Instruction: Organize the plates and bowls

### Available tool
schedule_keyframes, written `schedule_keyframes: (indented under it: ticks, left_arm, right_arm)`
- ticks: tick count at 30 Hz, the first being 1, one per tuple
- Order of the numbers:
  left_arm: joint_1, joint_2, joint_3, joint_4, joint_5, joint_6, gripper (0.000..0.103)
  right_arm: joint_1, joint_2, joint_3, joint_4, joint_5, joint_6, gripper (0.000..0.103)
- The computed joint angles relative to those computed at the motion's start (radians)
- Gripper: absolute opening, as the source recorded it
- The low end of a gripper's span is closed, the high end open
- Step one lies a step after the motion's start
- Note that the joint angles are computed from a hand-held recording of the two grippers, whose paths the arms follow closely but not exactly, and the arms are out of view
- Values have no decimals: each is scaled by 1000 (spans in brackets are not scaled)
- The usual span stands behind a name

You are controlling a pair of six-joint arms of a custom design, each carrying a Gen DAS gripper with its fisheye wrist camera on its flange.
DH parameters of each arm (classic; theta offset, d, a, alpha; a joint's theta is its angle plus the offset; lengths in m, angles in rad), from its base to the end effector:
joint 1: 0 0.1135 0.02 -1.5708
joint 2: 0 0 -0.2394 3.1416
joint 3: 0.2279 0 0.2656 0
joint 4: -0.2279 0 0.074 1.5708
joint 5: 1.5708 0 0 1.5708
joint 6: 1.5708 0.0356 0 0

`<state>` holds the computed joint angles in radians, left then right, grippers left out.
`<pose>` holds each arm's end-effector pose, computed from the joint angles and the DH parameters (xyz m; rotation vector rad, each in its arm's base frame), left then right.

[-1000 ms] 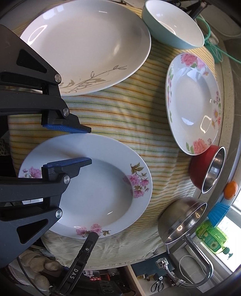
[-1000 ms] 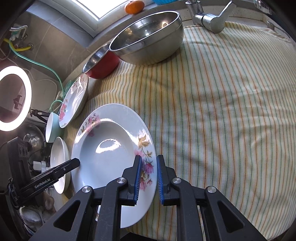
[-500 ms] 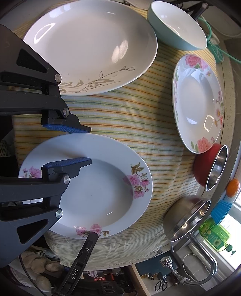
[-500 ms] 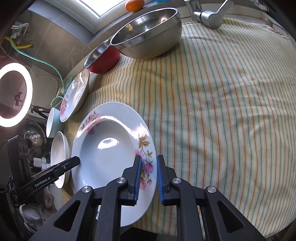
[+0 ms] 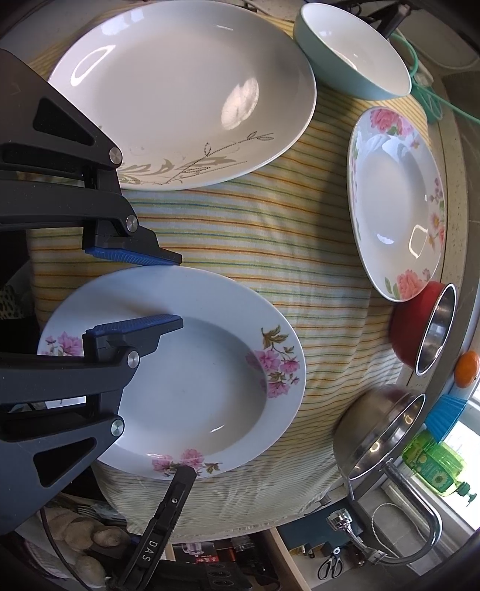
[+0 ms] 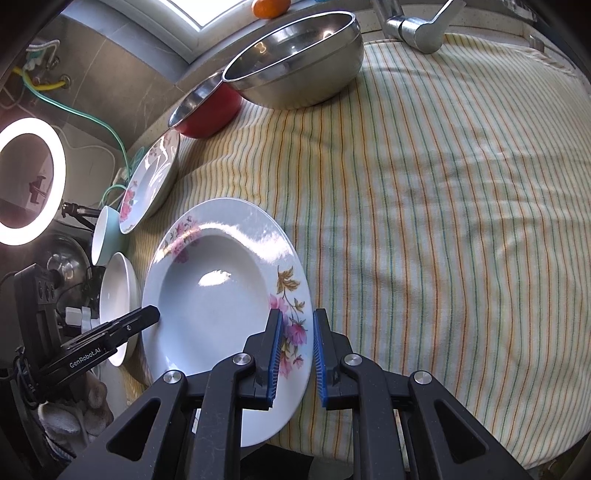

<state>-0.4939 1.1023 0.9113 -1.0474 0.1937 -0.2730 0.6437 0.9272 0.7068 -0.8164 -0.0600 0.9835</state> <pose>0.1842 -0.1069 0.2339 0.3633 2.8506 -0.4392 0.1568 0.1203 0.2127 0.4435 2.7185 0.6043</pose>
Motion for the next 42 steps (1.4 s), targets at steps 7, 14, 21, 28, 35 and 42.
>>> schedule_keyframes:
  ticks: [7,14,21,28,35,42]
  left_arm:
    - [-19,-7,-4,4,-26,-2,25]
    - [-17,-24,-7,-6,-29,11,25]
    - [9,-53,-6,-27,-24,10,24]
    - [41,-100,4,-57,-20,16,24]
    - [120,-140,14,-92,-3,47,24]
    - [230,-192,8,-135,14,91,25]
  right_arm:
    - [12,13,11,-7,8,-2,15]
    - [20,18,28,-35,31,-16,15]
    - [22,4,54,-90,84,-23,15]
    - [54,25,118,-125,152,-42,15]
    - [98,69,175,-106,203,-43,15]
    - [117,111,207,-53,211,-35,15]
